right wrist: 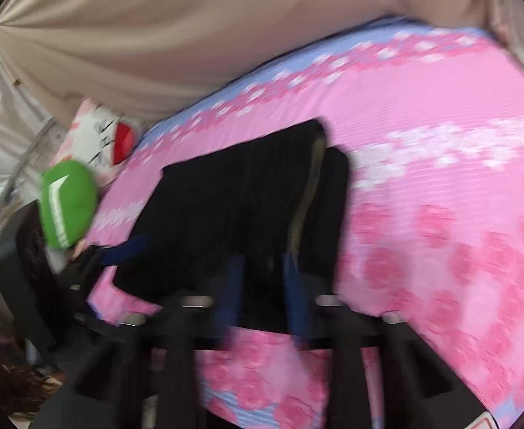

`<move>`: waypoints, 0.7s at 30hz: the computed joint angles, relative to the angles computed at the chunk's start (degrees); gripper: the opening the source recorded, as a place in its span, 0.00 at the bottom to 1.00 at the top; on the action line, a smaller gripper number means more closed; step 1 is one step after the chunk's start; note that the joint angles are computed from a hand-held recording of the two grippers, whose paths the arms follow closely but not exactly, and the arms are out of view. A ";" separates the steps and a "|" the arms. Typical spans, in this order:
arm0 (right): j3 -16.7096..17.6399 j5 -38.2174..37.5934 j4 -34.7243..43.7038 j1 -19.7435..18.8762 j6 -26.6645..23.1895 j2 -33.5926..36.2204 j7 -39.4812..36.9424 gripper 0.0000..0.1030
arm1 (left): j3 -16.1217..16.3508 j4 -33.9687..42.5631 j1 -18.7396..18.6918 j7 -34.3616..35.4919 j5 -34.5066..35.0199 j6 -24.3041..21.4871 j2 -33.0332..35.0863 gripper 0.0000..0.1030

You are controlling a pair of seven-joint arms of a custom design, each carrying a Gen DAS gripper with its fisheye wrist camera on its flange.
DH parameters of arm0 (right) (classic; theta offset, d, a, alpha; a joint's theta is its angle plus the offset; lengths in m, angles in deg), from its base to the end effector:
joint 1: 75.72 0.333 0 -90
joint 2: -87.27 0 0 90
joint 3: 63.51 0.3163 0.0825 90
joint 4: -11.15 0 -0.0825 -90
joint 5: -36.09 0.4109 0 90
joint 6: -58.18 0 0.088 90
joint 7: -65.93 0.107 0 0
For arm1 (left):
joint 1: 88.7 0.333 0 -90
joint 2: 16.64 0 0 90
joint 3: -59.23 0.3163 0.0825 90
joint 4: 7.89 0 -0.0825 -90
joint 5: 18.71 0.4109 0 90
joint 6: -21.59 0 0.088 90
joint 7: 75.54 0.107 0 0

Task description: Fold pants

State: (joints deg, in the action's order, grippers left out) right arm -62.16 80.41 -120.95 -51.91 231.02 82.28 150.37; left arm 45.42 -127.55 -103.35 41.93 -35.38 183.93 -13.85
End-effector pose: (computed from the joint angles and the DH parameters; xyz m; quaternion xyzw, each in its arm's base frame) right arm 0.5265 0.1904 0.4448 -0.5805 0.7057 -0.0541 0.4026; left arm 0.5561 -0.2827 0.4673 -0.3840 0.8543 -0.3065 0.1696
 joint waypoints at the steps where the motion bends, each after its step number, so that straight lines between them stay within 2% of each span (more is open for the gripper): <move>1: 0.34 2.09 1.29 -0.36 -0.52 0.83 -2.89 0.10 | -0.09 0.43 -0.29 -0.84 0.91 -0.14 0.58 0.95; 2: -1.33 8.20 3.46 1.23 -1.89 1.67 -9.46 0.10 | -0.11 0.62 -0.49 -1.47 1.74 -0.21 0.90 0.95; 3: -1.34 14.42 4.99 1.17 -2.82 1.98 -15.55 0.09 | -0.15 0.70 -0.71 -1.99 2.65 -0.19 1.05 0.95; 5: -0.63 20.80 8.23 0.19 -4.51 2.82 -22.90 0.09 | -0.80 1.54 -0.94 0.20 1.73 1.25 2.13 0.95; 6: -0.09 22.87 9.42 -0.42 -5.16 3.17 -25.22 0.09 | -0.83 2.44 -1.12 0.21 2.09 1.04 2.88 0.90; 7: 0.49 24.20 10.80 -1.08 -5.94 3.83 -26.81 0.09 | -1.69 4.07 -0.67 3.13 -1.13 -0.25 3.94 0.76; 8: 1.12 24.25 12.02 -1.81 -6.66 4.50 -27.35 0.10 | -2.91 5.96 0.71 6.28 -5.97 -2.95 4.77 0.37; 9: 1.61 22.74 12.98 -2.58 -7.74 5.20 -26.77 0.14 | -2.16 8.70 0.69 5.41 -7.04 -7.36 6.06 0.18; 10: 2.13 21.07 13.26 -3.21 -8.02 5.50 -25.25 0.15 | -1.31 11.72 0.92 2.35 -7.13 -11.10 7.64 0.12; 11: 2.63 20.89 12.50 -3.68 -6.77 5.00 -24.42 0.17 | -1.53 14.10 2.19 3.23 -10.55 -13.93 8.82 0.08; 13: 3.15 24.26 10.25 -4.07 -4.52 3.20 -27.01 0.23 | -1.29 16.68 4.20 3.92 -15.07 -16.41 9.56 0.07; 14: 3.45 21.89 8.50 -3.97 -2.24 2.22 -24.56 0.27 | -1.37 17.29 5.32 5.21 -17.66 -17.38 9.25 0.07; 15: 4.93 15.50 6.29 -5.14 0.02 1.24 -18.92 0.30 | -1.47 17.58 6.76 7.18 -21.48 -18.15 8.38 0.07; 16: 4.40 5.45 4.15 -4.87 1.13 0.46 -10.56 0.30 | -1.33 17.63 7.28 8.28 -23.48 -18.06 7.67 0.07; 17: 5.36 -1.88 3.04 -6.22 0.76 0.27 -4.78 0.30 | -1.03 17.52 7.48 8.84 -24.63 -17.39 6.89 0.07; 19: 4.22 -8.41 3.94 -5.43 -0.94 1.75 -0.53 0.32 | -0.51 18.48 7.94 10.05 -26.70 -17.29 6.41 0.07; 21: 3.97 -24.07 5.89 -6.41 -1.94 4.70 11.34 0.42 | -0.15 19.89 8.10 10.18 -27.61 -18.94 6.78 0.07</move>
